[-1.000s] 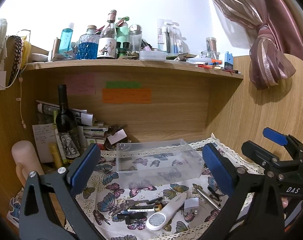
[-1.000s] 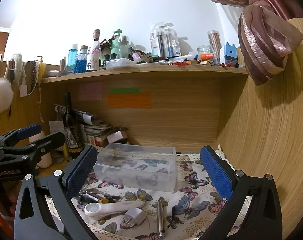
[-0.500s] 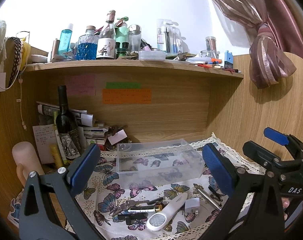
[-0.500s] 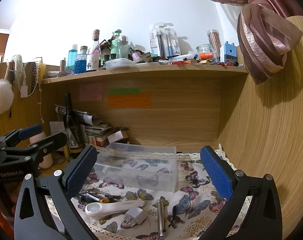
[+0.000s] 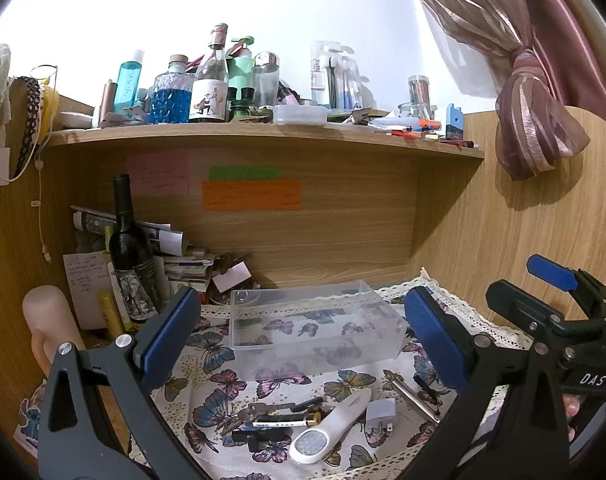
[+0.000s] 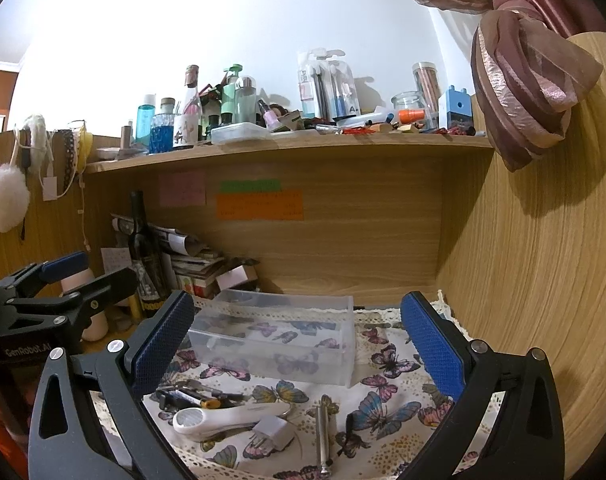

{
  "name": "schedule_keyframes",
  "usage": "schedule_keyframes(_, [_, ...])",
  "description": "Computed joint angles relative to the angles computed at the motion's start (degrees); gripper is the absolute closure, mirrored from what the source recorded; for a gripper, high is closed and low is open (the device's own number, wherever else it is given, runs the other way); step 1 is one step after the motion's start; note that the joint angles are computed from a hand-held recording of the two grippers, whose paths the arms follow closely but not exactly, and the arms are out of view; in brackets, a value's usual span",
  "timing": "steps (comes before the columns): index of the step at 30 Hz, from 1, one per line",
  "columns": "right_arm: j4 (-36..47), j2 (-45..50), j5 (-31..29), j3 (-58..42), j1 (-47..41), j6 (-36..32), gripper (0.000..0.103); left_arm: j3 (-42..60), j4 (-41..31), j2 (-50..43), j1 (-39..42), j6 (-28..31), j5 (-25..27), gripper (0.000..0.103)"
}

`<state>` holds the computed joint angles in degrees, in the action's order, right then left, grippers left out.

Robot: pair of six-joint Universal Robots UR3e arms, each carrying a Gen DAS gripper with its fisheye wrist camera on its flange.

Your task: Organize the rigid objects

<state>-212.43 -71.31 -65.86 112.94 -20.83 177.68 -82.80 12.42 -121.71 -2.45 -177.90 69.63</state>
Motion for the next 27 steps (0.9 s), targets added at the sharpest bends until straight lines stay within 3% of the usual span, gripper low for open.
schedule_keyframes(22, [2.2, 2.0, 2.0, -2.8, 0.0, -0.9, 0.000, 2.2, -0.4, -1.7, 0.3, 0.1, -2.6, 0.000])
schedule_keyframes(27, [3.1, 4.1, 0.5, -5.0, 0.8, -1.1, 0.000, 4.1, -2.8, -2.3, 1.4, -1.3, -3.8, 0.013])
